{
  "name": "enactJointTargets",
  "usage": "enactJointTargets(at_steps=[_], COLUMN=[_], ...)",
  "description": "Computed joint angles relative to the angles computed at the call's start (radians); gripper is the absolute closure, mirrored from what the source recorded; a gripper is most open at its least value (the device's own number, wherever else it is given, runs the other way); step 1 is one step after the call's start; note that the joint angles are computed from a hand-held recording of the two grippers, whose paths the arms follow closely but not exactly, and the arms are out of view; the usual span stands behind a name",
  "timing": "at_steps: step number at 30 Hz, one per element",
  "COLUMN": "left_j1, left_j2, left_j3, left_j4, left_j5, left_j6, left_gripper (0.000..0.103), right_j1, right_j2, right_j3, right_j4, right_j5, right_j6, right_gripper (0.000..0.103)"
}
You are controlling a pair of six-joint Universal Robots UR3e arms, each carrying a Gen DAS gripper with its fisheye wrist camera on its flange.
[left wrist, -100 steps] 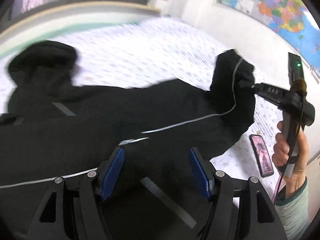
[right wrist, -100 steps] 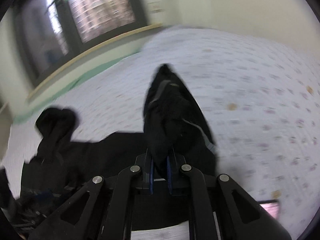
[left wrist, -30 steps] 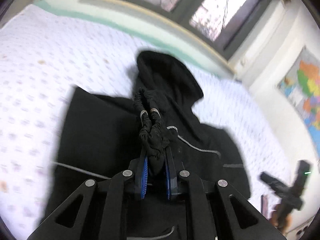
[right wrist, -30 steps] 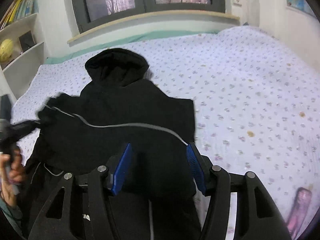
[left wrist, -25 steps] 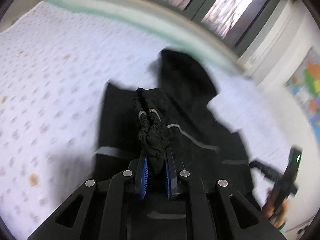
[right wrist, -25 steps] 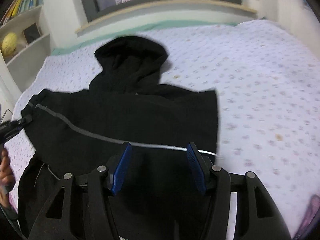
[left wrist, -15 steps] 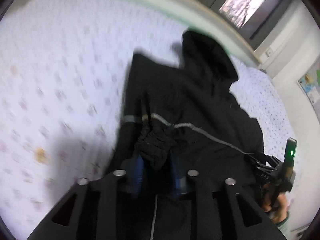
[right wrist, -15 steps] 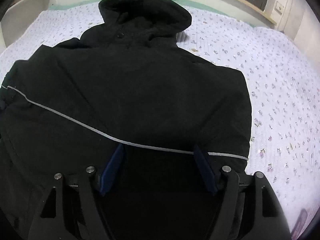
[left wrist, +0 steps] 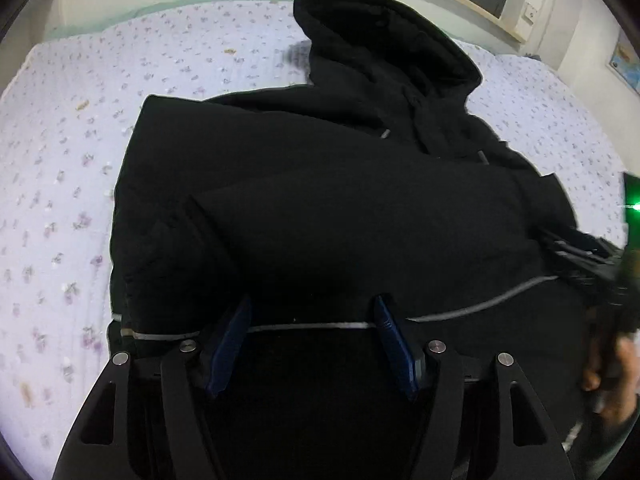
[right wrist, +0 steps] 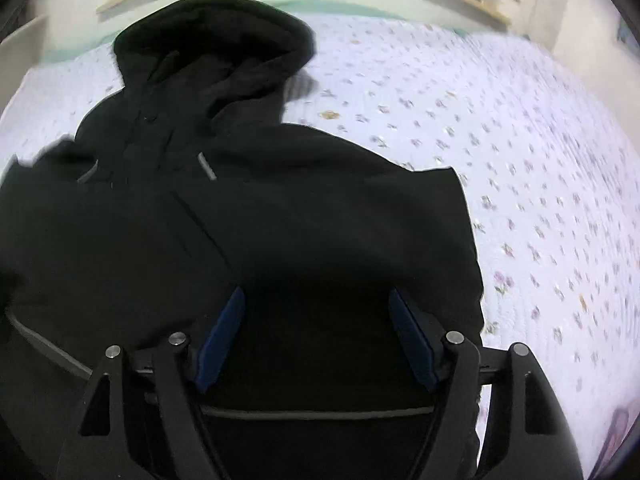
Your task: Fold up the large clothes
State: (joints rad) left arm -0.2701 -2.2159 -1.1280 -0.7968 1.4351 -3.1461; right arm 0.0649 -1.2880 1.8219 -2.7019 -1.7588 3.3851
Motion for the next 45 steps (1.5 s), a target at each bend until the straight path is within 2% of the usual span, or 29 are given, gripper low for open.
enactJointTargets(at_steps=[4,7,11,13,15,17,18,20,22,24,31,40,43,45], left_j1=[-0.013,-0.006,0.039,0.039,0.032,0.056,0.077,0.069,0.035,0.039,0.013,0.006,-0.008,-0.029], left_j2=[0.013,0.078,0.281,0.352,0.348,0.247,0.222,0.213,0.206,0.21,0.191,0.2,0.188,0.17], left_j3=[-0.017,-0.102,-0.361,-0.463,-0.482,-0.428,-0.452,-0.487,-0.499,-0.525,-0.522,-0.543,-0.502,-0.428], left_j4=[0.027,0.087,0.273,0.352,0.34,0.276,0.321,0.404,0.441,0.478,0.518,0.554,0.501,0.407], left_j5=[0.022,0.003,-0.111,-0.119,-0.052,-0.077,-0.111,-0.097,-0.04,-0.046,-0.005,0.008,0.033,0.075], left_j6=[0.006,-0.016,-0.026,-0.029,-0.05,-0.067,-0.059,-0.057,-0.059,-0.059,-0.069,-0.064,-0.064,-0.058], left_gripper=[0.037,0.038,0.038,0.037,0.037,0.038,0.038,0.038,0.038,0.038,0.038,0.037,0.037,0.037], right_j1=[-0.028,-0.048,-0.097,-0.048,-0.01,-0.003,0.0,-0.042,-0.085,-0.08,-0.092,-0.088,-0.062,-0.047], right_j2=[0.0,-0.032,-0.311,-0.424,-0.45,-0.422,-0.378,-0.368,-0.404,-0.381,-0.342,-0.401,-0.385,-0.373], right_j3=[0.043,0.021,0.18,0.227,0.266,0.342,0.425,0.533,0.579,0.59,0.599,0.634,0.629,0.623], right_j4=[-0.067,0.014,0.088,0.139,0.135,0.054,-0.087,-0.251,-0.28,-0.323,-0.382,-0.376,-0.394,-0.4], right_j5=[0.048,0.09,0.215,0.143,0.075,0.063,0.058,0.101,0.147,0.132,0.138,0.126,0.088,0.07], right_j6=[-0.006,-0.024,-0.036,-0.041,-0.036,-0.041,-0.046,-0.041,-0.027,-0.024,-0.031,-0.019,-0.003,0.005], right_gripper=[0.026,0.026,0.026,0.026,0.026,0.024,0.021,0.017,0.015,0.013,0.012,0.011,0.01,0.01])
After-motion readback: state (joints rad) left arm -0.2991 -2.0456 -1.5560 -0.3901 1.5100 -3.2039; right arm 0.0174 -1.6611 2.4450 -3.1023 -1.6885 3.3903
